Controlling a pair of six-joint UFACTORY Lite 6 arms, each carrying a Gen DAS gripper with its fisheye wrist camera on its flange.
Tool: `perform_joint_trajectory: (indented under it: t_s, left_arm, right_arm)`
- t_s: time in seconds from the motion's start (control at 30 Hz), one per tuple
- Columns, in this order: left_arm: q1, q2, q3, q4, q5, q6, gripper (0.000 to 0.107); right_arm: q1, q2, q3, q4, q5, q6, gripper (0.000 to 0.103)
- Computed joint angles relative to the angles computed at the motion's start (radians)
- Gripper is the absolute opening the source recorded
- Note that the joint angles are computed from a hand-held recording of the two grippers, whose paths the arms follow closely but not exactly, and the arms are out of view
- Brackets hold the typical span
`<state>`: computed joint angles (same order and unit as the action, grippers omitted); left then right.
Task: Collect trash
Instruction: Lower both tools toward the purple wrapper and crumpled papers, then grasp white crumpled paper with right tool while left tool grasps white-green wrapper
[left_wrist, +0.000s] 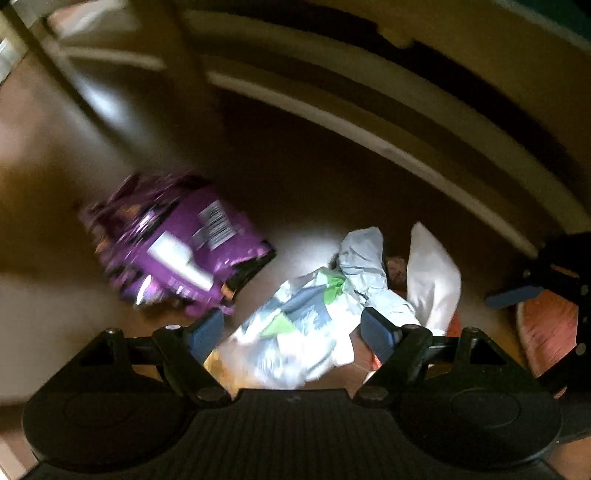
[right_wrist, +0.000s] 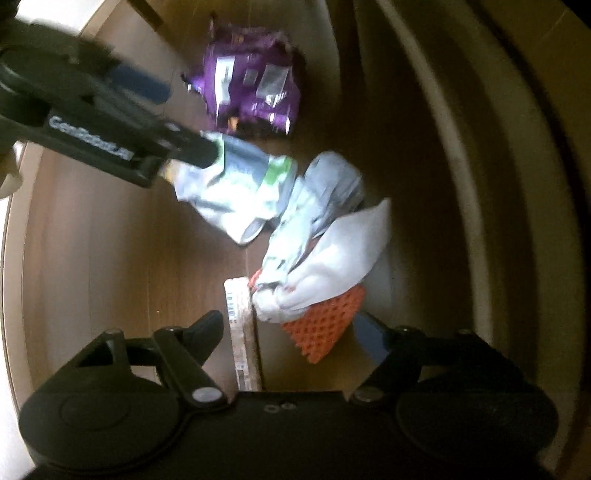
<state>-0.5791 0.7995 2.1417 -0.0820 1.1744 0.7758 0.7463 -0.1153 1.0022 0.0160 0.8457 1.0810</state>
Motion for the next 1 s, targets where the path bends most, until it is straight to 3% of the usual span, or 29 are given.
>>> perform_joint_trajectory:
  t_s: [0.1,0.33,0.37,0.43,0.53,0.57,0.67,0.8,0.87,1.0]
  left_arm:
    - [-0.009,0.058,0.016,0.000,-0.034,0.073,0.081]
    - [-0.004,0.306,0.306,0.000,0.102,0.085,0.079]
    - [-0.001,0.316,0.316,-0.009,0.108,0.085,0.076]
    - [0.002,0.353,0.366,-0.006,0.142,0.078,0.055]
    - [0.007,0.380,0.393,0.004,0.170,0.068,0.040]
    - [0.008,0.359,0.356,0.003,0.152,0.070,0.038]
    - [0.000,0.281,0.239,0.017,0.082,0.051,0.017]
    - [0.003,0.230,0.185,0.025,0.052,0.000,0.010]
    - [0.006,0.221,0.198,0.032,0.064,-0.038,0.009]
    - [0.023,0.248,0.359,0.023,0.193,-0.116,0.009]
  right_arm:
    - [0.014,0.029,-0.028,0.003,-0.067,0.023,0.077]
    - [0.017,0.109,-0.053,-0.006,-0.170,0.067,0.076]
    - [0.015,0.117,-0.056,-0.005,-0.184,0.084,0.075]
    - [0.011,0.137,-0.061,-0.007,-0.209,0.098,0.073]
    - [0.020,0.174,-0.049,-0.021,-0.202,0.102,0.062]
    - [0.024,0.183,-0.045,-0.027,-0.196,0.107,0.056]
    - [0.027,0.174,-0.067,-0.041,-0.210,0.128,0.041]
    - [0.043,0.161,-0.056,-0.077,-0.187,0.165,0.029]
    - [0.054,0.141,-0.047,-0.084,-0.159,0.192,0.028]
    - [0.081,0.086,-0.006,-0.089,-0.061,0.222,0.028]
